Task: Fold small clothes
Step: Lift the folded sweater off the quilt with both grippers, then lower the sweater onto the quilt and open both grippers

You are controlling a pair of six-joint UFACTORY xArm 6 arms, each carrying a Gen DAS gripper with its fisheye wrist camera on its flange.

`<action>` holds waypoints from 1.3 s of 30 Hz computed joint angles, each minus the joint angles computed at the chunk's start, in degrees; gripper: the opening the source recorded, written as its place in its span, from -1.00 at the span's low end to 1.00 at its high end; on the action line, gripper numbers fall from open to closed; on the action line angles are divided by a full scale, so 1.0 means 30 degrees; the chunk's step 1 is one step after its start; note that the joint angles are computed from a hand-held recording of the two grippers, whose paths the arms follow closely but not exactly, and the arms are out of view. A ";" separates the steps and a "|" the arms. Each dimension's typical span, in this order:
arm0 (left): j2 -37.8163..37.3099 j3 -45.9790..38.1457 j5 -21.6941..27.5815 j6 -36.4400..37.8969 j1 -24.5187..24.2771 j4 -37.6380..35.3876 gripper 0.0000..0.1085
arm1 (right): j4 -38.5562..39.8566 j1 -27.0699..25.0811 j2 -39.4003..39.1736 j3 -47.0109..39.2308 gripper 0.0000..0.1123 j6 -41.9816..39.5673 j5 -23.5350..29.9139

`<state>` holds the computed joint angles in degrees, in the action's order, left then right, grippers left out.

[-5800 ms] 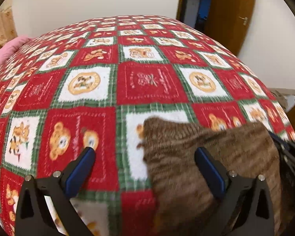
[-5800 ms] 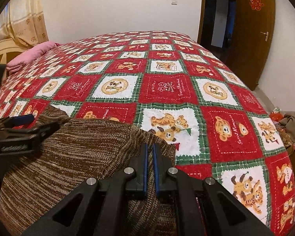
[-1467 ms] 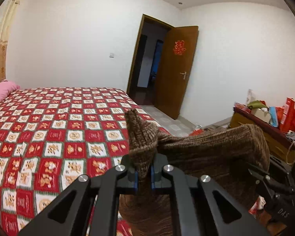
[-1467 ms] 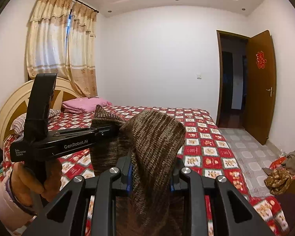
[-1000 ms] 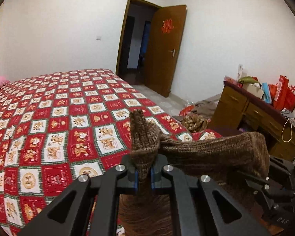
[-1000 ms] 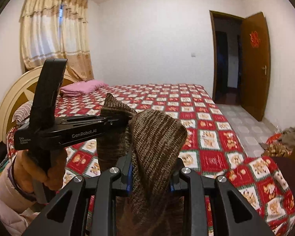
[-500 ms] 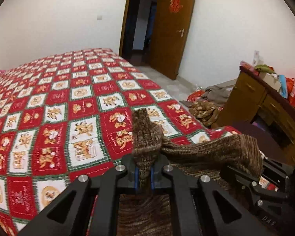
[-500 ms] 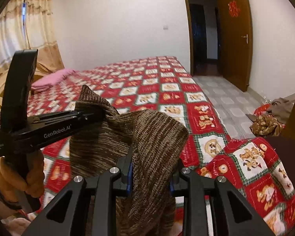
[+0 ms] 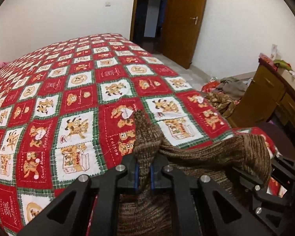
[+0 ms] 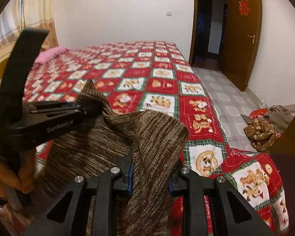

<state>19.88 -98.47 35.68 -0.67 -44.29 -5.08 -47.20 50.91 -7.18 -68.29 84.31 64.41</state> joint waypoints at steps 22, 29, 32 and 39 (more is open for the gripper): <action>0.3102 -0.5449 0.5677 -0.2432 0.1628 0.0381 0.44 | 0.0812 -0.1146 -0.3896 0.4346 0.00 0.4127 -0.1654; -0.0870 -0.0147 0.4108 0.0730 0.1743 -0.0999 0.44 | -0.1175 0.2421 -0.1205 -0.0049 -0.73 0.3252 0.3946; -0.3064 0.3124 0.2921 0.1712 0.1075 -0.0978 0.44 | -0.0071 0.1997 0.0012 -0.1015 -0.78 0.2324 0.2545; -0.4841 0.6480 0.1813 0.1596 0.0104 0.0166 0.44 | 0.2502 0.0965 0.0235 0.0167 -0.78 0.3800 0.0641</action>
<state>5.35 -79.03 41.12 4.12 -43.98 -4.58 -39.69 53.81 -6.48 -67.79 95.70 66.33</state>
